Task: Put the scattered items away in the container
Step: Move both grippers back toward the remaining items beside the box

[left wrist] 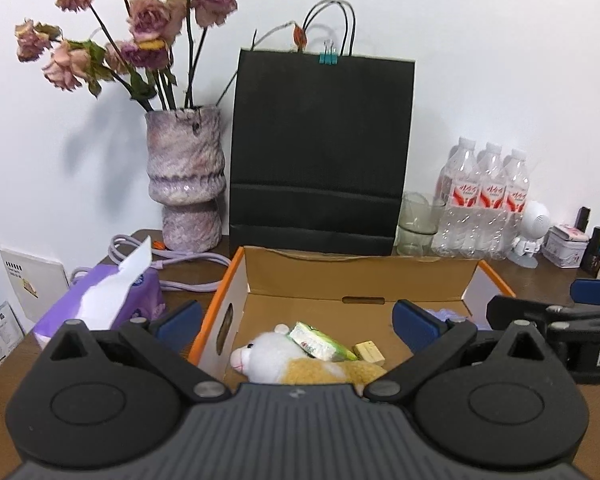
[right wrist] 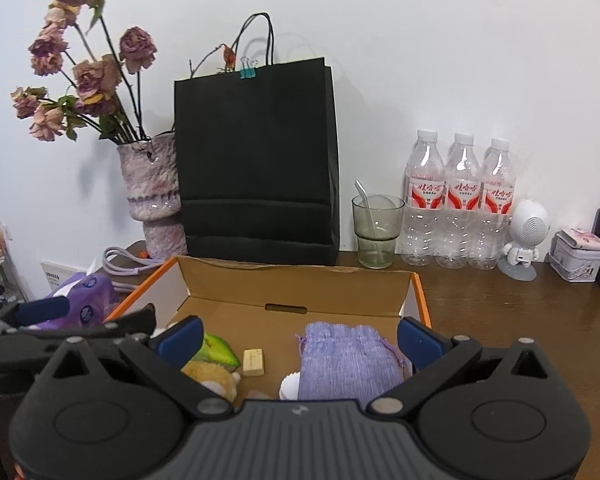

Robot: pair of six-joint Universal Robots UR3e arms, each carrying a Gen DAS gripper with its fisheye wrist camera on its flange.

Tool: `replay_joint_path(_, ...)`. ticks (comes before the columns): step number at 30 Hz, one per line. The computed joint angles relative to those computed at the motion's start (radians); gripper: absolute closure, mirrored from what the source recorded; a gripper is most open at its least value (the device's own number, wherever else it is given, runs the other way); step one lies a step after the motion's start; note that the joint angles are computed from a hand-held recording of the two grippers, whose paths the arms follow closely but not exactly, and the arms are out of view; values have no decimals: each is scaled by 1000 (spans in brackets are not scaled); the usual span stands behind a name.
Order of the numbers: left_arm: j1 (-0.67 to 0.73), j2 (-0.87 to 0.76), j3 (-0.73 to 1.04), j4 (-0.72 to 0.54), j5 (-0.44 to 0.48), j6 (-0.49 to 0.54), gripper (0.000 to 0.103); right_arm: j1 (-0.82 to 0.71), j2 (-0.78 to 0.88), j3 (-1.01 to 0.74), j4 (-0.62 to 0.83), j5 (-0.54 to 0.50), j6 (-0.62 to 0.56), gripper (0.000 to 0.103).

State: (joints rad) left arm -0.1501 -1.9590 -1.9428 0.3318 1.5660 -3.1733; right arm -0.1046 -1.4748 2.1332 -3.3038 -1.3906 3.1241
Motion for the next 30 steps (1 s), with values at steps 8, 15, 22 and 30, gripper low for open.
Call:
replay_joint_path(8, 76, 205, -244, 66, -80, 35, 0, 16, -208, 158, 25, -12, -4, 0)
replay_joint_path(15, 190, 349, -443, 126, -153, 111, 0, 34, -321, 319, -9, -77, -27, 0)
replay_joint_path(22, 295, 362, -568, 179, -240, 175, 0, 66, -303, 440, -85, -142, -29, 0)
replay_joint_path(30, 326, 242, -567, 209, -277, 241, 0, 233, -65, 408, -210, -291, 96, 0)
